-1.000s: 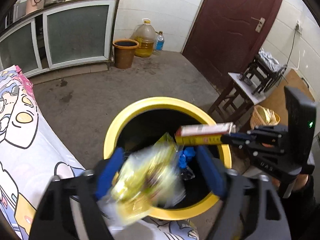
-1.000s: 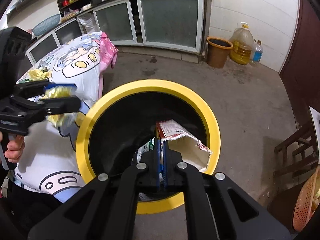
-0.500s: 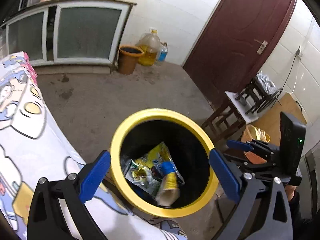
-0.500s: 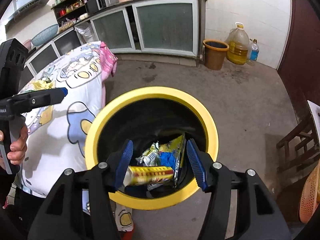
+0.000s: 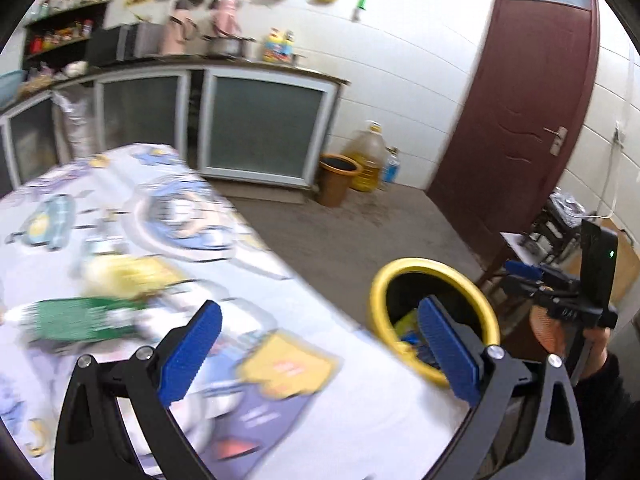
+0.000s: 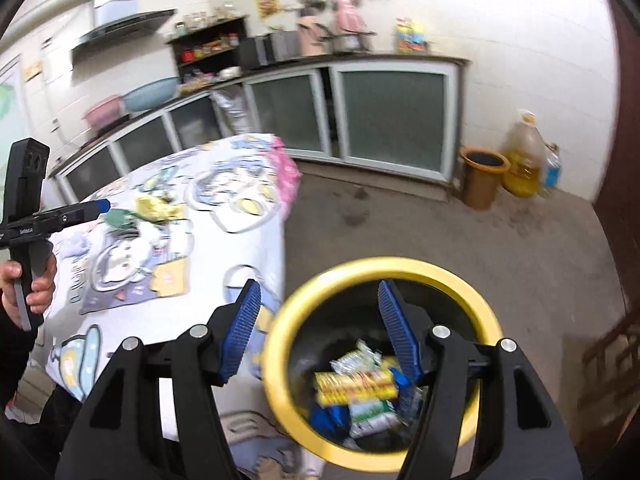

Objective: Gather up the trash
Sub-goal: 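Move both grippers back over the table toward the remaining trash, then grasp the clear plastic bag with the left gripper while the right gripper grasps the green snack bag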

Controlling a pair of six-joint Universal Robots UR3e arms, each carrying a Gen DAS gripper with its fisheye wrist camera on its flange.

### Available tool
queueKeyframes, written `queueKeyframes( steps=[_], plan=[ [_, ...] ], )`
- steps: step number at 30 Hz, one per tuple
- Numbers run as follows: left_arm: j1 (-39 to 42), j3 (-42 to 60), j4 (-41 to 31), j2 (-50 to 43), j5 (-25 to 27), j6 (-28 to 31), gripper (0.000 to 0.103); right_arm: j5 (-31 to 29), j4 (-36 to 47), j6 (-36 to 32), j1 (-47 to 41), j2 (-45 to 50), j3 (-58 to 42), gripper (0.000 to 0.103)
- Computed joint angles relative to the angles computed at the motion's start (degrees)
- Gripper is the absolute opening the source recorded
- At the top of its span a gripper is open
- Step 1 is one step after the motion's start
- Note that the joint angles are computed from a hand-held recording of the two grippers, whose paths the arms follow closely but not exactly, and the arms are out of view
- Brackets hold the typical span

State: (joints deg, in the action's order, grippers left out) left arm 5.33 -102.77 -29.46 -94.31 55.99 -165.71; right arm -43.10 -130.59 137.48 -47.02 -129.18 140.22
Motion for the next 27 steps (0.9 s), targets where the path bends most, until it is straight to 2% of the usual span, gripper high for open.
queueKeyframes(
  steps=[2,6,11,12,15,16,19,23,25,27],
  plan=[
    [7.41,-6.71,-2.25,7.41,-2.13,5.02,0.095,-2.33,-9.09,5.11,6.69,4.75,-0.21,0.059],
    [22.13,-15.88,-10.64,20.53,-5.81,16.74,0.095,-11.15,-26.83,14.58,23.83,17.37,-4.07,0.06],
    [40.76,-21.18,-24.2,31.98,-9.1,31.44,0.095,-21.18,-36.88,20.85,42.29,30.95,-13.51,0.064],
    [44.91,-21.3,-28.51,33.61,-10.08,35.44,0.095,-22.34,-37.61,21.21,44.57,32.91,-15.26,0.064],
    [51.59,-21.67,-32.2,34.74,-10.79,41.66,0.095,-27.07,-38.16,21.77,52.73,40.63,-23.27,0.064],
    [54.5,-21.01,-35.54,34.72,-11.49,45.52,0.095,-28.26,-37.92,21.72,54.96,42.88,-25.81,0.064],
    [57.95,-17.32,-42.22,31.57,-11.92,53.56,0.095,-32.11,-35.89,20.74,61.5,50.52,-35.28,0.064],
    [57.5,-12.61,-45.87,26.24,-9.63,61.92,0.095,-34.48,-30.05,18.62,67.34,60.07,-49.35,0.064],
    [55.38,-12.13,-42.99,23.97,-7.41,62.66,0.095,-35.46,-26.75,17.53,69.43,64.37,-56.26,0.064],
    [53.4,-9.24,-43.1,20.03,-5.52,63.51,0.095,-36.02,-21.94,16.31,71.38,69.83,-65.43,0.063]
  ],
)
